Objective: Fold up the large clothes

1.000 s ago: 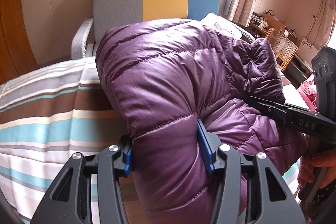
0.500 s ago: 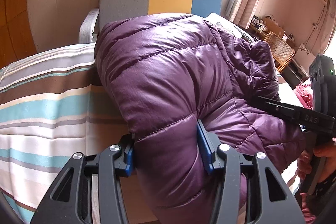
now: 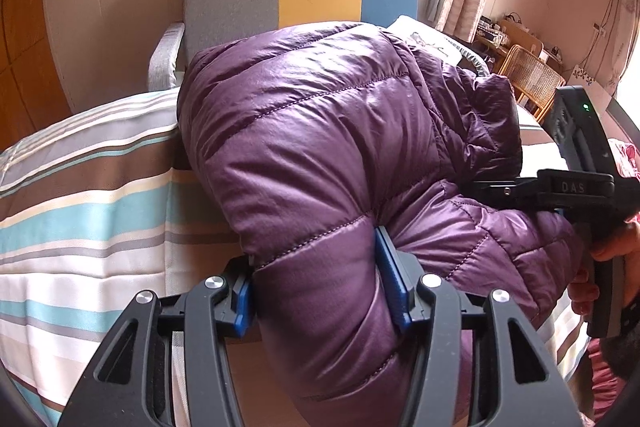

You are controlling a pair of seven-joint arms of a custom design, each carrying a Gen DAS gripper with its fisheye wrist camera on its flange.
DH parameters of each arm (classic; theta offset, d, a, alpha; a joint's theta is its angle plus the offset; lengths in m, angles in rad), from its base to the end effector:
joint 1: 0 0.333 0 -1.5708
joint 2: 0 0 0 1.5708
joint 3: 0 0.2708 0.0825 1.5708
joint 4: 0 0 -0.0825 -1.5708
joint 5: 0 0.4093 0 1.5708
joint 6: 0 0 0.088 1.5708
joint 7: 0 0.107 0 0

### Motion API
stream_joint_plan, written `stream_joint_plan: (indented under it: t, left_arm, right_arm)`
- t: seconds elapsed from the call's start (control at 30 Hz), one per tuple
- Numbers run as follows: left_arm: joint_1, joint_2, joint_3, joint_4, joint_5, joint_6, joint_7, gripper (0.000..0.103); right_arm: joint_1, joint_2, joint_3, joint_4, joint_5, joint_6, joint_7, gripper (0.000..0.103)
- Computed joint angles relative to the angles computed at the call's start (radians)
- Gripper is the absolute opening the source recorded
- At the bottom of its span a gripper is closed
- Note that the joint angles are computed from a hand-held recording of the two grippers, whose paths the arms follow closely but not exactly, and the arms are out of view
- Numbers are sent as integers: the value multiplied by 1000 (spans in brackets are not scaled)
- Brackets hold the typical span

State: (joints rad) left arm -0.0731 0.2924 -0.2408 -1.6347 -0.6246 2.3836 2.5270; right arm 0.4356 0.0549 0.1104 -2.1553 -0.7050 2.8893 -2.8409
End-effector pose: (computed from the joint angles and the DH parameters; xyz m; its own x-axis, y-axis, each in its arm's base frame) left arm 0.6642 -0.2057 0.4532 -0.7928 -0.5990 0.1121 -0.5099 0.5513 -0.6603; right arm 0.4952 0.3448 0.3821 -0.4283 -0.6934 -0.5795 -0.6287 0.6893 -0.3600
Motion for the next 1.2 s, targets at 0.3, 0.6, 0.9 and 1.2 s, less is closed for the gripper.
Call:
stream_joint_plan:
  t: [0.3,0.6,0.9,1.2]
  left_arm:
    - [1,-64,-11,-69,-73,55,61,46]
    - [13,-133,12,-112,-198,99,184,41]
    - [43,-94,48,-85,-159,57,146,42]
    - [66,-79,38,-83,-171,46,161,43]
  right_arm:
    - [5,-38,8,11,-182,-24,89,28]
    - [21,-59,51,31,-399,-79,286,25]
    - [57,44,36,142,-238,-159,74,50]
    - [53,26,23,98,-49,-191,-83,100]
